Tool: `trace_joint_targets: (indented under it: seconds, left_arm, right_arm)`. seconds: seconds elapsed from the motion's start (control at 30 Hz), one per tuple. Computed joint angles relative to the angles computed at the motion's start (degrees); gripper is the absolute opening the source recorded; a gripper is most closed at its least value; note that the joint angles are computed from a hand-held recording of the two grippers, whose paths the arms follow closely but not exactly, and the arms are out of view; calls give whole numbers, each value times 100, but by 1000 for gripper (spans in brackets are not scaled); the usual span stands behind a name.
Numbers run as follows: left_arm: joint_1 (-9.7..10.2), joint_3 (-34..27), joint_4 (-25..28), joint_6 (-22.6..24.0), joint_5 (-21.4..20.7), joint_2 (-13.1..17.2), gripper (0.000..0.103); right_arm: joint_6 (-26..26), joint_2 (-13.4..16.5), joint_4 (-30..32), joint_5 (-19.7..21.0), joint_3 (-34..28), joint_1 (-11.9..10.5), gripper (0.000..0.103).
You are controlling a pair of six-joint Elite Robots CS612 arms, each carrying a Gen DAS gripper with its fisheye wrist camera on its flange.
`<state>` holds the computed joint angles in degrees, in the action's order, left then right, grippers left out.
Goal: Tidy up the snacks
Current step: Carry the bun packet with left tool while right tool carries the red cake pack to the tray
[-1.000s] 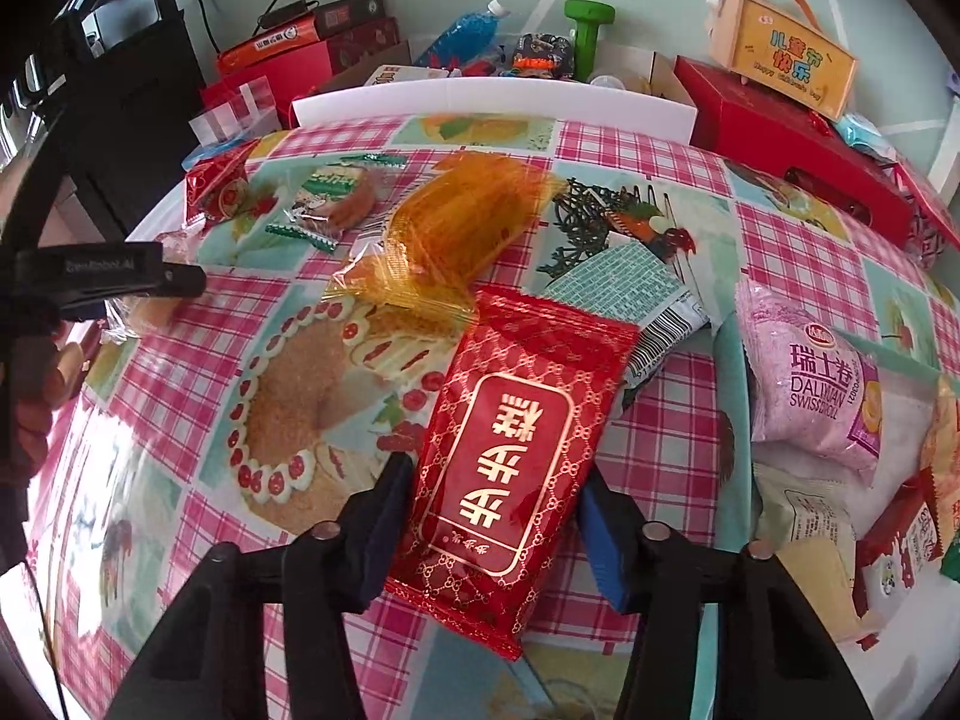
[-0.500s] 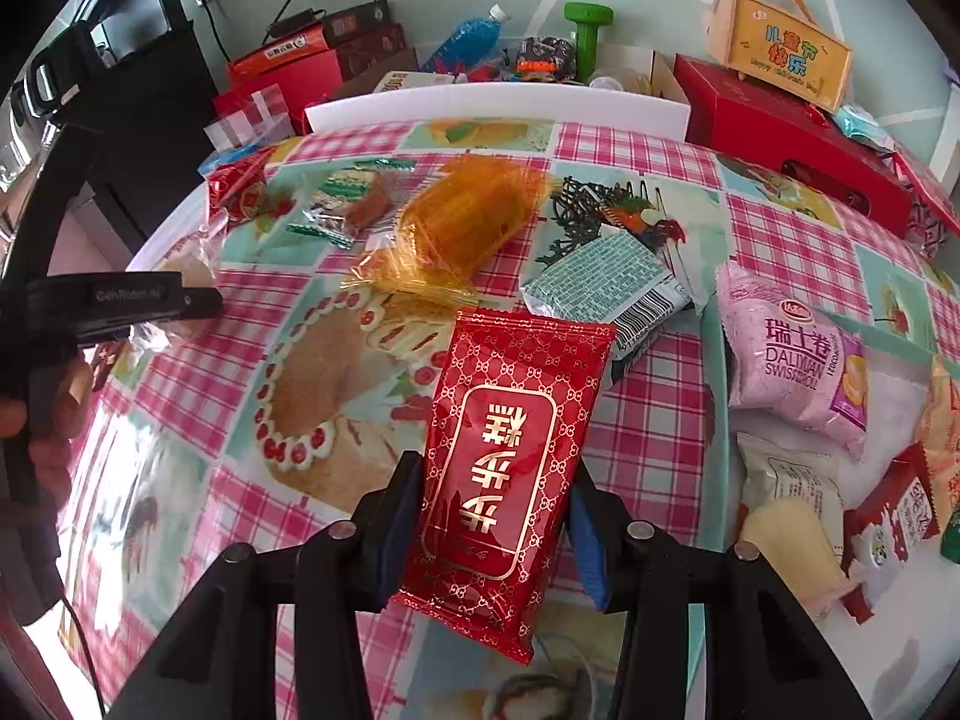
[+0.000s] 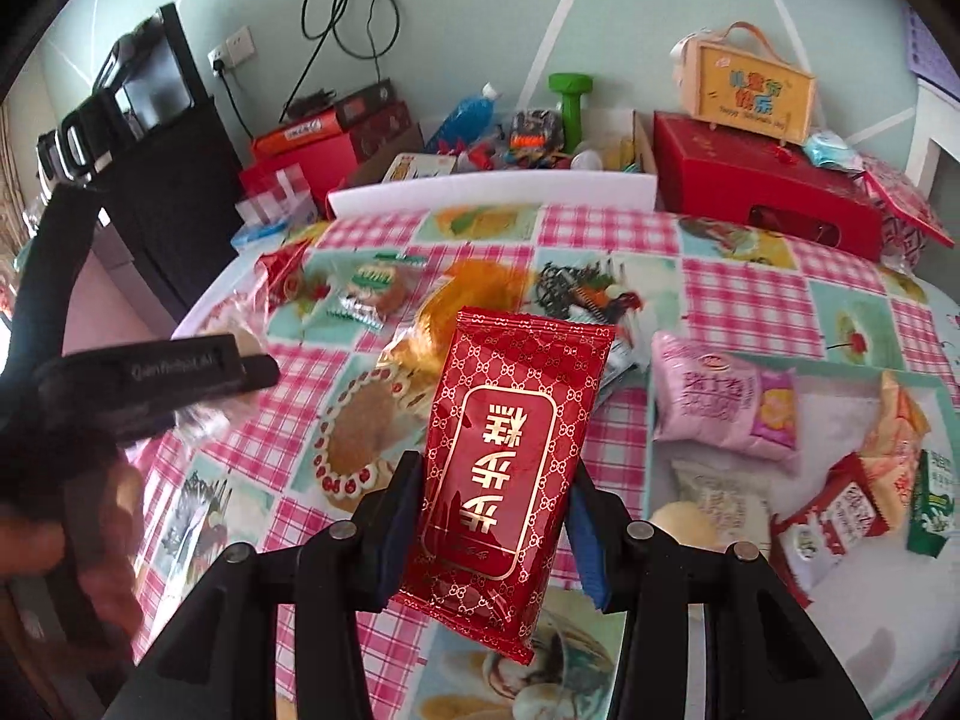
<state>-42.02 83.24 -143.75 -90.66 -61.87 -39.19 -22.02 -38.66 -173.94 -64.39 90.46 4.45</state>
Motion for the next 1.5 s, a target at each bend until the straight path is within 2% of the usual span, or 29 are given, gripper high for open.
trace_joint_targets:
  seconds: [0.2, 0.43, 0.73, 0.93, 1.1, 1.3, 1.5]
  left_arm:
    - [-56, -516, 76, 440, 203, 184, 57]
    - [-167, -1289, 312, 1249, 304, 543, 57]
    - [-289, -2271, 539, 2313, 185, 1057, 57]
    - [-347, -2779, 630, 2838, 127, 1324, 57]
    - [-367, -3142, 802, 3088, 36, 1530, 58]
    - [-375, -3564, 1128, 3270, -125, 1786, 58]
    - [-399, -3725, 1166, 3437, -36, 1902, 58]
  right_arm:
    - [297, -27, -183, -92, -15, -134, 48]
    - [731, 33, -211, -301, -183, -366, 48]
    - [1515, 140, -181, -700, -396, -758, 48]
    - [1971, 159, -162, -896, -463, -991, 48]
    - [1915, 169, -29, -1084, -508, -1039, 48]
    - [1722, 250, 373, -1018, -623, -1024, 48]
    - [1668, 287, 582, -1057, -675, -1014, 48]
